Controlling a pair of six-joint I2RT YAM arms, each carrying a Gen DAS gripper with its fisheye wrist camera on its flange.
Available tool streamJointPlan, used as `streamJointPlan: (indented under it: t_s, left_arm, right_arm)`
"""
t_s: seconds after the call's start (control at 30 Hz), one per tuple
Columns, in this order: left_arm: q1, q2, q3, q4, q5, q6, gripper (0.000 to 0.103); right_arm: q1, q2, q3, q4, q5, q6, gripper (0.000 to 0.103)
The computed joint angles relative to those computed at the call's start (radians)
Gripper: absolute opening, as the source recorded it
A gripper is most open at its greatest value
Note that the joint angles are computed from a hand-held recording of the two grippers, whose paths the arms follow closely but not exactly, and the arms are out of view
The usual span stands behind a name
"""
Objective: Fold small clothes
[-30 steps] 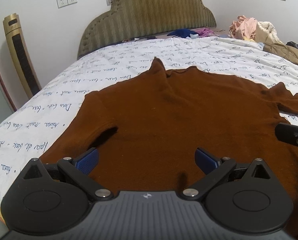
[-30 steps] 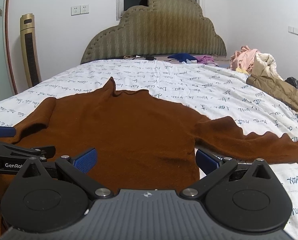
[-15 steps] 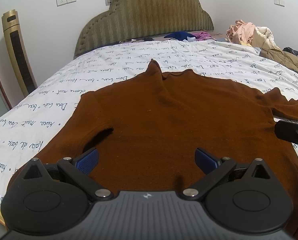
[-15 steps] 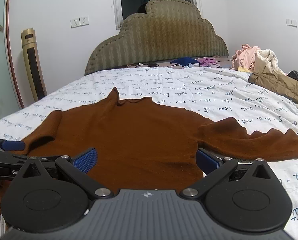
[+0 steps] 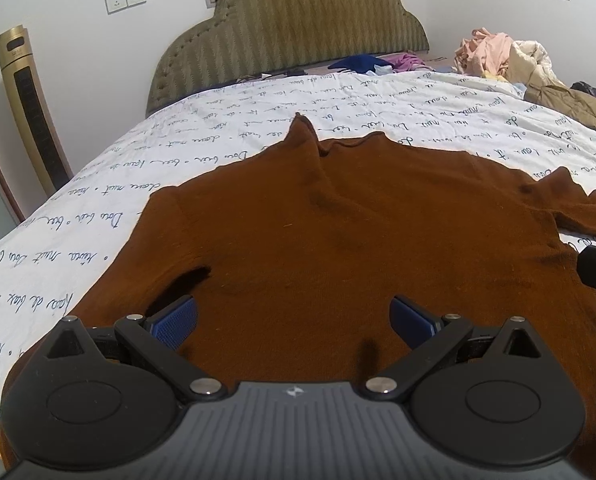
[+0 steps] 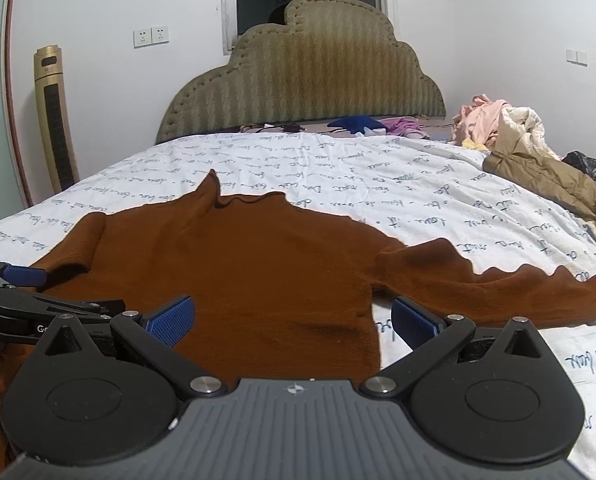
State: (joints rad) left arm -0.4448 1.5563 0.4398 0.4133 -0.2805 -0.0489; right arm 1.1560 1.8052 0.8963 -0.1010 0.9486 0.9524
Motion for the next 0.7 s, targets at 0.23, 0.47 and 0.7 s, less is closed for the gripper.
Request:
streamJointPlan:
  t_s: [0.23, 0.47, 0.7]
  left_arm:
    - [-0.052, 0.043, 0.031, 0.004, -0.033, -0.007, 0.103]
    - [-0.100, 0.081, 0.065, -0.010, -0.060, -0.014, 0.103]
    - [-0.130, 0.116, 0.095, -0.030, -0.075, -0.026, 0.103]
  right_arm:
    - [-0.014, -0.036, -0.064, 0.083, -0.024, -0.010, 0.103]
    - [-0.043, -0.087, -0.163, 0.204, -0.076, 0.010, 0.103]
    - [-0.057, -0.144, -0.264, 0.282, -0.098, 0.063, 0.103]
